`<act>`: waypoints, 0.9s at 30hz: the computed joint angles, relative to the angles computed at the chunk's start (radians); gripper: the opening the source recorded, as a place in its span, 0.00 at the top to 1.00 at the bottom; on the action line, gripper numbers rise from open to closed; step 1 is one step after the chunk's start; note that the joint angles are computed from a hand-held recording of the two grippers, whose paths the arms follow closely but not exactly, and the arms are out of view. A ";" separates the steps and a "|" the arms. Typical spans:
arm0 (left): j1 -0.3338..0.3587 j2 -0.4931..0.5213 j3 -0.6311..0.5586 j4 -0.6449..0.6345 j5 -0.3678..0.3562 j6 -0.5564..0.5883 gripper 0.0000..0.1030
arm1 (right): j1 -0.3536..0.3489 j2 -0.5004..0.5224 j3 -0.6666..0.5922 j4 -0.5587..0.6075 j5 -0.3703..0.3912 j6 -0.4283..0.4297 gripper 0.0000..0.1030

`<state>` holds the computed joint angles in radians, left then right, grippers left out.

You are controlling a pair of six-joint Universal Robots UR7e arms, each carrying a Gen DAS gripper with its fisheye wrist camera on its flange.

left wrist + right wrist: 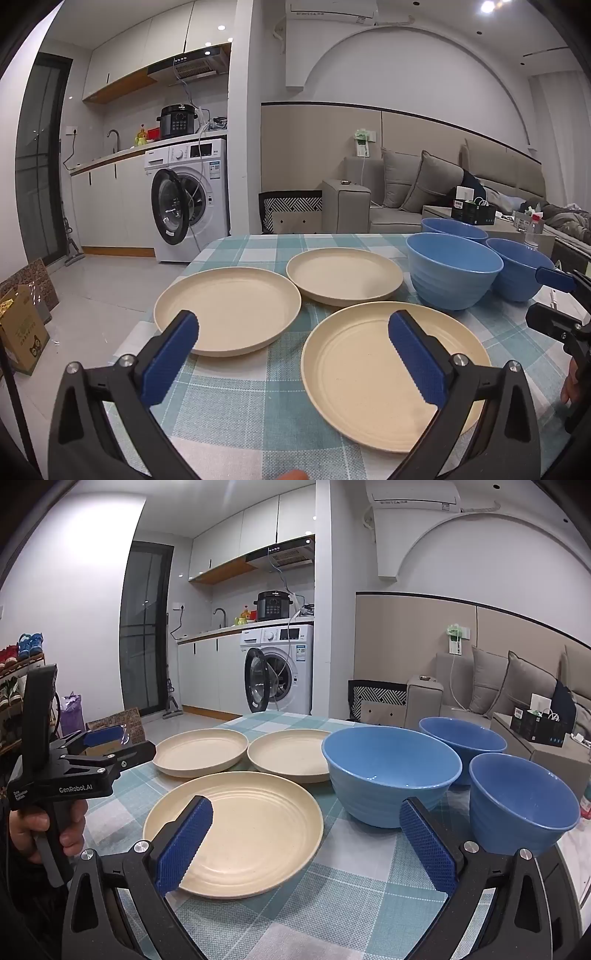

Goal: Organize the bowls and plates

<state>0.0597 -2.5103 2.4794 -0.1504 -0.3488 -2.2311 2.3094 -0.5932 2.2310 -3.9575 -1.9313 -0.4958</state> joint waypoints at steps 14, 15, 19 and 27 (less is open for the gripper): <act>0.009 -0.009 -0.003 -0.024 0.003 0.028 0.00 | 0.000 0.000 -0.001 0.003 0.000 -0.001 0.00; 0.009 -0.010 -0.003 -0.024 0.003 0.029 0.00 | 0.000 0.000 -0.001 0.004 0.001 -0.001 0.00; 0.002 -0.015 -0.001 -0.025 -0.007 0.034 0.00 | 0.001 0.000 0.000 0.001 0.000 -0.001 0.00; 0.053 -0.006 0.002 -0.076 0.041 0.073 0.00 | 0.000 0.000 0.000 0.000 0.001 -0.002 0.00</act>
<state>0.1122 -2.5161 2.4818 -0.2265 -0.3074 -2.1584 2.3098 -0.5933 2.2311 -3.9570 -1.9303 -0.4974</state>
